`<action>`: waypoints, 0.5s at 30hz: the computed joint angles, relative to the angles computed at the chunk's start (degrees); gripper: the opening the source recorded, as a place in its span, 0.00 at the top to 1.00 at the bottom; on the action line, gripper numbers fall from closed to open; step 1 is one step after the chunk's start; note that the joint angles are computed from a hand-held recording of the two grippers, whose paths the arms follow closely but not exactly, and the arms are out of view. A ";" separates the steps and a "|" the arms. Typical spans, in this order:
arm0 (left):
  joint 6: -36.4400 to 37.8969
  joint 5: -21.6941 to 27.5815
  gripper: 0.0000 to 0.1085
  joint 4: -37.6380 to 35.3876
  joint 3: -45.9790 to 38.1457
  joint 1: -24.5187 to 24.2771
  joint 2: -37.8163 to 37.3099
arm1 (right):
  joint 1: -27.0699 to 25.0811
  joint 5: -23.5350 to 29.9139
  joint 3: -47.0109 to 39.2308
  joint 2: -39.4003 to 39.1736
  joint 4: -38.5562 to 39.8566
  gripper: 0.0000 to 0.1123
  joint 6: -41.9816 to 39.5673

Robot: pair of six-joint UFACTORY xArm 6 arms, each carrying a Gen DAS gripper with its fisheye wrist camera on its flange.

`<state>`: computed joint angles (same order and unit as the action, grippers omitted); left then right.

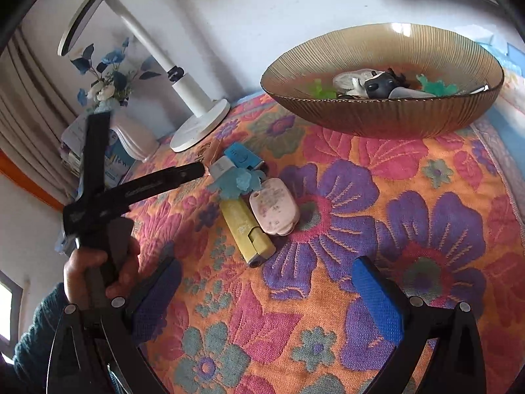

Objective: Organize rigid objects
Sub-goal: 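Grasp pink printed card box with left tool while right tool grasps yellow USB stick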

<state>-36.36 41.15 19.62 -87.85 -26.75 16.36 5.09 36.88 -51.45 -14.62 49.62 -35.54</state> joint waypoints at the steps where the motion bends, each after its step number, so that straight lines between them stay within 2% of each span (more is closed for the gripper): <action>1: 0.14 2.10 0.17 0.80 -2.29 -0.28 1.65 | 0.38 -0.46 -0.11 0.21 -0.21 0.08 0.26; 2: -0.58 1.80 0.17 1.99 -3.08 -0.41 2.21 | 0.52 -0.96 0.11 0.07 -0.59 0.08 0.73; 5: 1.72 0.06 0.17 -1.75 -4.00 0.31 3.03 | 1.03 -3.21 0.86 -0.33 -3.29 0.08 4.05; 8: 2.31 0.26 0.18 -1.39 -6.16 0.35 4.78 | 2.06 -5.44 1.37 -0.44 -8.50 0.08 8.37; 9: 2.50 0.26 0.32 -1.15 -6.60 0.22 5.20 | 2.77 -6.36 1.55 -0.45 -11.75 0.08 10.56; 10: 2.49 -0.39 0.40 -0.65 -6.51 0.13 5.23 | 3.65 -7.32 1.75 -0.53 -16.04 0.08 13.49; 11: 3.20 -1.88 0.59 -1.40 -5.67 0.35 4.68 | 4.33 -8.05 1.93 -0.62 -19.54 0.08 15.69; 13: 5.16 -3.25 0.63 -4.69 -3.71 0.91 3.09 | 5.68 -8.89 2.41 -1.15 -26.63 0.09 19.94; 15: 5.98 -6.61 0.65 -5.60 2.33 1.41 -1.21 | 6.94 -9.43 2.70 -1.55 -29.97 0.23 21.72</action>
<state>-30.38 34.54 14.02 -85.53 -25.34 15.15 12.04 27.45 -48.75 -16.17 19.65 -13.82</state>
